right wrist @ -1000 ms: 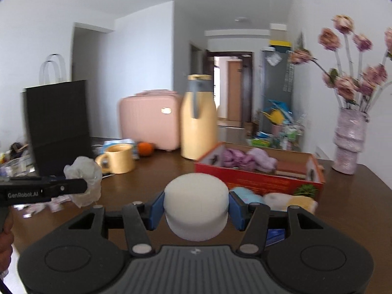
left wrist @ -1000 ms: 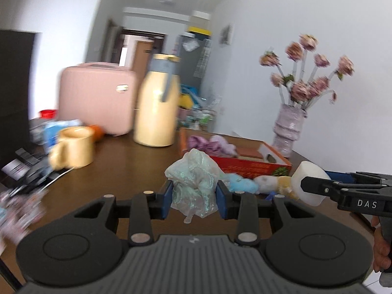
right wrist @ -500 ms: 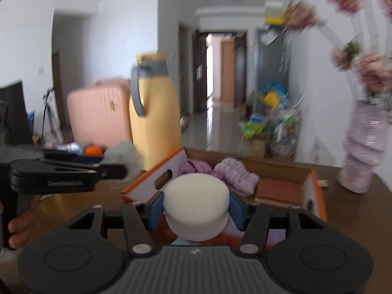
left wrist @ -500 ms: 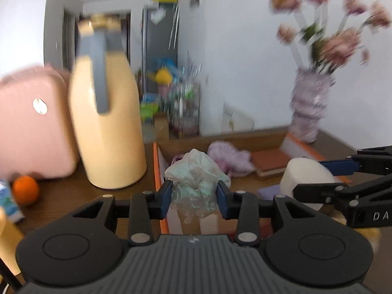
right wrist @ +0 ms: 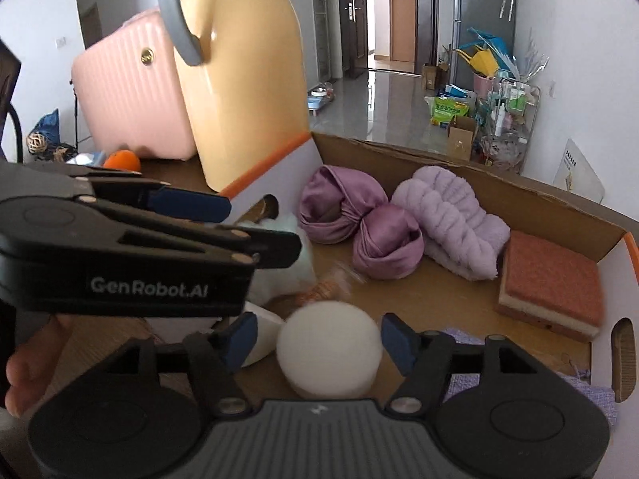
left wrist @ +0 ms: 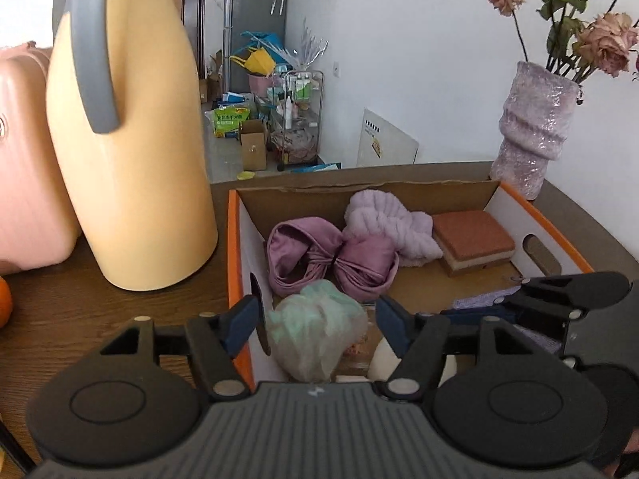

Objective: Organize soft objects
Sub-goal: 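Carry the sponge and bath puff into the box and open both grippers, then withdraw both grippers from the box and hold above the table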

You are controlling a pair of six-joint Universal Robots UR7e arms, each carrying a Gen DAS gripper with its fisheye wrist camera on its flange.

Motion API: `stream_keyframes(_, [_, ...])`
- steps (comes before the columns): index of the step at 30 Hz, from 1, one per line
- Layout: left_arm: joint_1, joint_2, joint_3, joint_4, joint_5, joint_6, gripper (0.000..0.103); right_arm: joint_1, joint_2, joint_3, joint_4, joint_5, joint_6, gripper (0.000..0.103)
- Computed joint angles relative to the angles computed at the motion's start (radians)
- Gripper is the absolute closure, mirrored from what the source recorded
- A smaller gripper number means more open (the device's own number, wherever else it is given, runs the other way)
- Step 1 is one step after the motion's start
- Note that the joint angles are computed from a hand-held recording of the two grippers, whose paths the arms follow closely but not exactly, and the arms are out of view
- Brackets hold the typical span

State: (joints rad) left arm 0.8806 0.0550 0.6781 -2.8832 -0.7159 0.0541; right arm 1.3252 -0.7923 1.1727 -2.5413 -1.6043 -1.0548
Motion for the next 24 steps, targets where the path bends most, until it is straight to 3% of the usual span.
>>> stream_keyframes(3, [-0.023,-0.035,0.066,-0.045,0.045,0.003,0.032,0.000,-0.033,0.026,-0.013,0.007,0.007,0.033])
stream_keyframes(7, [-0.065,-0.132,0.247,-0.154,0.086,-0.024,0.031,-0.001,-0.114,0.087,-0.049,0.037,0.024,0.033])
stream_keyframes(10, [-0.116,-0.195,0.398,-0.315,0.127,0.017,0.024,-0.007,-0.205,0.169,-0.101,0.063,0.020,0.029])
stream_keyframes(16, [-0.242,-0.271,0.643,-0.647,0.228,0.119,0.014,-0.050,-0.425,0.359,-0.175,0.154,-0.008,0.023])
stream_keyframes(24, [-0.401,-0.289,0.825,-0.853,0.353,0.139,0.010,-0.157,-0.682,0.581,-0.210,0.338,-0.027,0.020])
